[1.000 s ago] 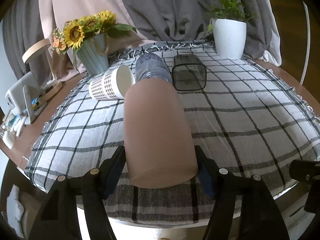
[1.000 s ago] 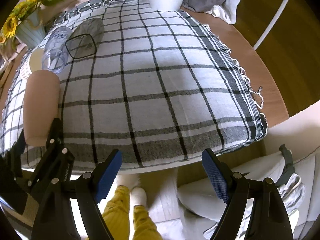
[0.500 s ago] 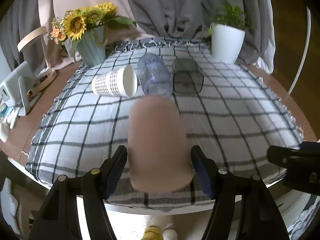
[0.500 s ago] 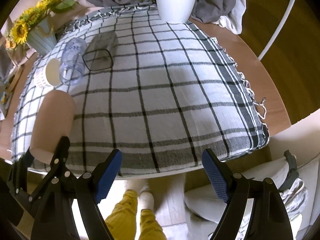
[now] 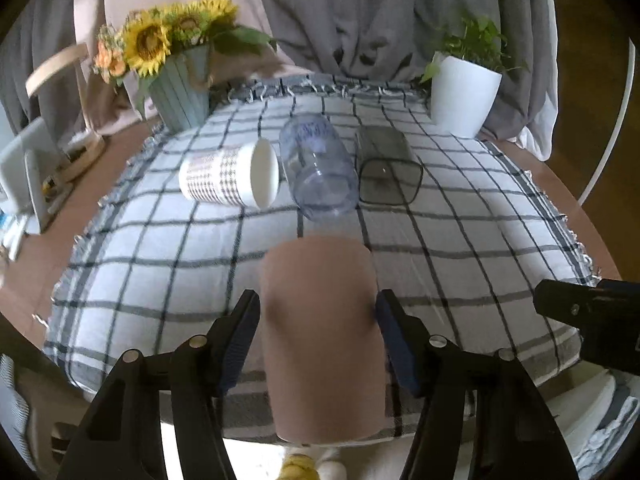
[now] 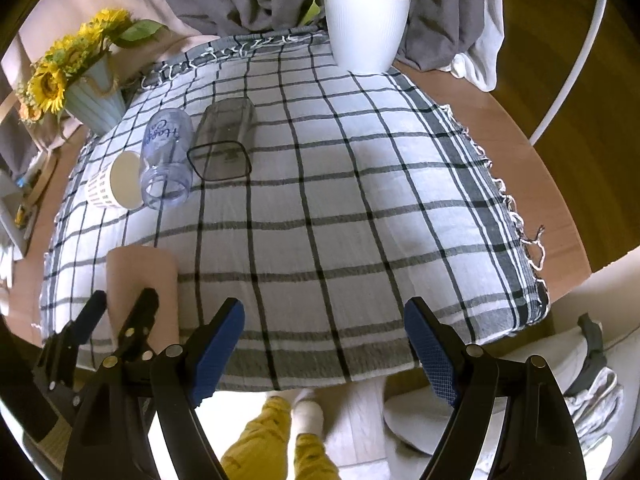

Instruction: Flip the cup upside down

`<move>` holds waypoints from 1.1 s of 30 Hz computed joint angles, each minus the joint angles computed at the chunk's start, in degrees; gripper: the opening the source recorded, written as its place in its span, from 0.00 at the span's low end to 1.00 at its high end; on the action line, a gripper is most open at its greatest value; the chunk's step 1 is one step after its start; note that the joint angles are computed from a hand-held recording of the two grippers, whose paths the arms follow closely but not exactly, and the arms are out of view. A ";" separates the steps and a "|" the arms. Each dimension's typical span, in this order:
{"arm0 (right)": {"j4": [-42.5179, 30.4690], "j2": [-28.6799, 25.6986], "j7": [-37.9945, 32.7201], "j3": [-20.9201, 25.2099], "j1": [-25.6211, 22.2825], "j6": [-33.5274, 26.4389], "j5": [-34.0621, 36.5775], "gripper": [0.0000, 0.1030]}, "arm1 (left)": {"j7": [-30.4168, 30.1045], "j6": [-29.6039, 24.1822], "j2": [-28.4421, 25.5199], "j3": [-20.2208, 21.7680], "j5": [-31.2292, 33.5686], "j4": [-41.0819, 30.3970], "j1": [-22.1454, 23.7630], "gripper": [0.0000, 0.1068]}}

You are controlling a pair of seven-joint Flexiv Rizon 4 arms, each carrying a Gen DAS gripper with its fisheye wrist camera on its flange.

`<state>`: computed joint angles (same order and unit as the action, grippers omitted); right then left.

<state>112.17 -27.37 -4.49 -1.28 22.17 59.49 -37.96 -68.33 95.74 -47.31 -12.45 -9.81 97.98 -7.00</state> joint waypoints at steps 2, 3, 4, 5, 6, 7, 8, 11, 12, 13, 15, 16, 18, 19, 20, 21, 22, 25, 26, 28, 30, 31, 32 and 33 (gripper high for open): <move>-0.36 -0.32 -0.57 0.32 -0.18 -0.23 0.55 0.79 | 0.34 0.66 -0.09 -0.86 0.40 0.20 0.72 0.56; -0.40 -0.36 -0.68 0.34 -0.17 -0.24 0.67 0.79 | 0.40 0.44 -0.08 -0.91 0.42 0.13 0.80 0.56; -0.35 -0.33 -0.67 0.31 -0.14 -0.19 0.71 0.79 | 0.74 0.27 -0.04 -1.56 0.61 0.28 1.37 0.56; -0.37 -0.35 -0.57 0.22 -0.07 -0.21 0.69 0.79 | 0.98 0.24 0.06 -1.78 0.76 0.43 1.58 0.56; -0.14 -0.24 -0.14 0.03 0.07 -0.05 0.48 0.79 | 1.23 0.52 0.20 -2.12 1.00 0.77 1.89 0.56; 0.02 -0.15 0.22 -0.09 0.18 -0.01 0.33 0.79 | 1.72 1.50 0.40 -3.32 1.56 1.66 2.95 0.59; 0.28 0.02 0.61 -0.20 0.26 -0.03 0.15 0.79 | 2.11 2.14 0.50 -4.33 2.04 2.27 3.84 0.66; 1.13 0.51 1.60 -0.23 0.38 -0.42 -0.31 0.79 | 2.03 5.32 1.24 -6.41 3.49 5.20 5.96 0.78; 1.61 0.75 2.04 -0.21 0.41 -0.42 -0.51 0.79 | 1.78 6.02 1.52 -6.84 3.94 6.05 6.47 0.78; 2.05 0.98 2.31 -0.12 0.36 -0.38 -0.67 0.79 | 1.41 6.72 1.80 -7.16 4.38 6.97 6.91 0.78; 3.16 1.46 2.87 0.12 0.21 -0.11 -0.89 0.79 | 0.64 8.57 2.07 -7.42 5.53 8.73 7.46 0.78; 3.50 1.56 2.92 0.33 0.11 -0.17 -0.79 0.79 | 0.29 9.85 2.01 -7.03 6.20 9.41 7.28 0.78; 4.14 1.58 2.71 0.87 -0.01 -0.78 -0.34 0.79 | -0.53 12.37 1.75 -4.68 7.02 10.41 5.43 0.78; 4.27 1.54 2.55 1.04 -0.05 -1.04 -0.19 0.79 | -0.86 13.01 1.54 -3.56 7.20 10.54 4.50 0.78; 4.53 1.47 2.29 1.25 -0.12 -1.24 0.02 0.79 | -1.16 13.51 1.29 -2.75 7.39 10.66 3.82 0.78; 4.66 1.30 1.90 1.57 -0.20 -1.65 0.51 0.79 | -1.43 13.90 0.97 -2.24 7.59 10.64 3.36 0.78; 4.78 1.19 1.58 1.77 -0.28 -1.84 0.90 0.79 | -1.75 14.63 0.52 -1.31 7.56 10.59 2.48 0.78; 4.89 0.53 0.37 2.35 -0.43 -2.04 2.21 0.79 | -2.44 16.90 -0.95 1.30 7.20 9.98 -0.03 0.78; 4.92 0.31 -0.04 2.45 -0.40 -2.02 2.51 0.79 | -2.53 17.43 -1.27 2.15 6.97 9.80 -0.82 0.78; 4.74 -0.10 -0.89 2.54 -0.25 -2.17 3.02 0.79 | -2.75 19.22 -2.32 3.48 6.52 9.10 -2.16 0.74; 4.67 -0.38 -1.43 2.45 -0.10 -1.97 3.28 0.79 | -3.00 20.49 -3.05 3.76 6.49 8.73 -2.45 0.72; 4.64 -0.48 -1.62 2.37 -0.04 -1.85 3.40 0.79 | -3.11 20.86 -3.36 3.74 6.52 8.52 -2.46 0.69; 4.57 -0.60 -1.78 2.28 0.04 -1.75 3.48 0.79 | -3.12 21.12 -3.72 3.83 6.51 8.22 -2.60 0.67; 4.51 -0.70 -1.91 2.19 0.13 -1.72 3.55 0.79 | -3.09 21.14 -3.97 4.12 6.25 7.96 -2.92 0.66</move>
